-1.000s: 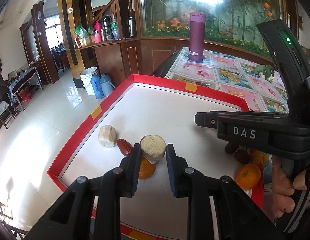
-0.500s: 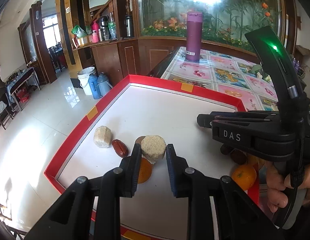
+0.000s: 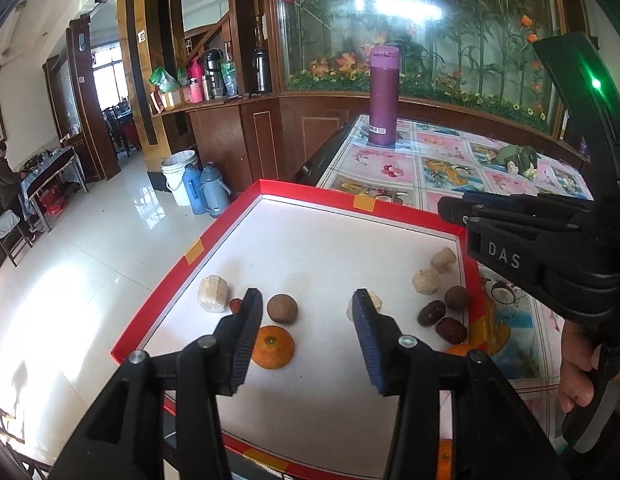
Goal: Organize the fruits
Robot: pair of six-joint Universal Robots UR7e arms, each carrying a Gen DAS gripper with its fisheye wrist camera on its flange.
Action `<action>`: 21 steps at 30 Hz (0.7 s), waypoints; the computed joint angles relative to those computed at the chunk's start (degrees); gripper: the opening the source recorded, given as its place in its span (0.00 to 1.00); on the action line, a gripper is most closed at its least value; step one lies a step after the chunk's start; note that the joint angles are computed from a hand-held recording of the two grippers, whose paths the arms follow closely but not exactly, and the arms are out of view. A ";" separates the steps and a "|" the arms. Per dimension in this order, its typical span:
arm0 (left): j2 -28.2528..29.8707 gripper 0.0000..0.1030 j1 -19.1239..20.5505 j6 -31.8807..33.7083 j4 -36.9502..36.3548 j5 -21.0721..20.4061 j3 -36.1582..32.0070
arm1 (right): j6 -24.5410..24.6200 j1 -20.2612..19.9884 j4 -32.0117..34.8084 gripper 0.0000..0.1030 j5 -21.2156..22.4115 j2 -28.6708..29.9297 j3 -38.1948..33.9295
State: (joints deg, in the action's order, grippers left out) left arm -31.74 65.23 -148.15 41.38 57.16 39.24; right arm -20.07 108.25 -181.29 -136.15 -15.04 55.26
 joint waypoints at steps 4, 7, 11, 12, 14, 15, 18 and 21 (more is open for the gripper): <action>-2.53 0.70 -0.95 -0.16 -4.03 -0.37 4.31 | -3.68 0.84 -5.62 0.24 -1.61 -1.11 2.20; -4.75 0.77 -1.85 0.06 -7.45 -0.92 8.10 | -3.80 1.13 -8.95 0.25 -1.42 -3.35 6.02; -7.06 0.82 -3.73 1.28 -12.66 -4.09 12.82 | -2.58 1.25 -14.99 0.34 -0.46 -7.45 13.06; -7.71 0.84 -4.36 1.77 -14.56 -5.82 14.32 | -2.02 1.25 -16.74 0.39 -0.15 -8.65 15.13; -9.56 0.87 -5.69 4.34 -20.82 -9.06 18.66 | -1.24 1.35 -20.77 0.42 0.13 -10.77 19.01; -10.52 0.88 -6.25 5.77 -23.87 -10.04 20.82 | -1.31 1.48 -23.12 0.43 0.21 -11.84 21.07; -11.90 0.94 -7.33 5.92 -25.78 -10.51 23.61 | -2.36 2.07 -29.24 0.51 -0.72 -14.34 26.10; -13.28 1.00 -8.15 4.61 -26.79 -10.73 25.83 | -3.28 2.90 -35.11 0.63 -1.27 -16.38 30.76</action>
State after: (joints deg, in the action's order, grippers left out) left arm -45.03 57.08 -143.54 14.59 46.43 65.08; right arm -23.35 111.15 -216.40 -137.41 -31.42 86.03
